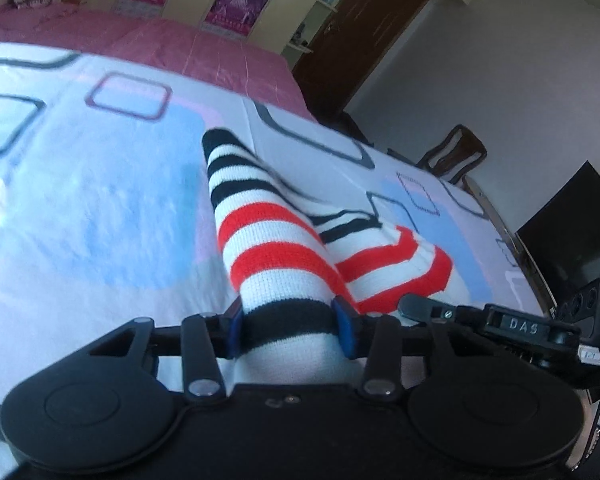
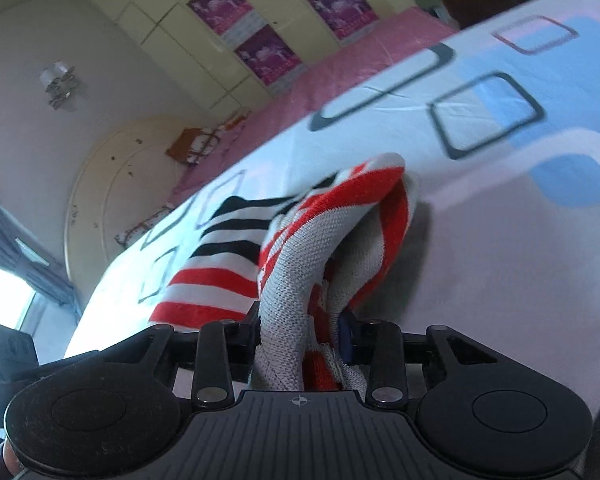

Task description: Fold small clothes

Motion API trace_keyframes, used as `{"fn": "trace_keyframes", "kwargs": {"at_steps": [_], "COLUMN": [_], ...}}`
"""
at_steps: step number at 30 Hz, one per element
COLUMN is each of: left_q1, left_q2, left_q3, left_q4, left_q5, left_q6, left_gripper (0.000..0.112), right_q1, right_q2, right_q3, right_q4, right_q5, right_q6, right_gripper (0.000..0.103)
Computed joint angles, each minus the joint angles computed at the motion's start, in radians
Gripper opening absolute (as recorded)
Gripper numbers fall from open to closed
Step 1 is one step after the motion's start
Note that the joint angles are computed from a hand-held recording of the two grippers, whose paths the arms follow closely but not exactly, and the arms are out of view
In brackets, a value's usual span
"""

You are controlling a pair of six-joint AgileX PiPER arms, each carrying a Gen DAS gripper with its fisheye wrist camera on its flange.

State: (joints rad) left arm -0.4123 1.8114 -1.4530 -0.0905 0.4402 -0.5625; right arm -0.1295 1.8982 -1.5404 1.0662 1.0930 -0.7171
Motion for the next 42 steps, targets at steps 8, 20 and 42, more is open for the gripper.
{"fn": "trace_keyframes", "kwargs": {"at_steps": [8,20,42], "left_q1": [0.172,0.895,1.205], "left_q2": [-0.255,-0.397,-0.272], "left_q3": [0.202,0.330,0.406], "left_q4": [-0.147,-0.761,-0.875], "left_q5": [0.041,0.413,0.431], "left_q6": [0.283,1.229,1.623], "left_gripper": [0.043,0.043,0.049], "right_q1": [0.226,0.806,0.988], "right_q2": [-0.142,-0.076,0.198], "right_q3": [0.121,0.014,-0.180], "right_q4": [0.045,-0.213,-0.442], "right_q5": [-0.158,-0.617,-0.732], "right_q6": [0.076,0.575,0.929], "right_gripper": [0.036,0.036,0.045]}}
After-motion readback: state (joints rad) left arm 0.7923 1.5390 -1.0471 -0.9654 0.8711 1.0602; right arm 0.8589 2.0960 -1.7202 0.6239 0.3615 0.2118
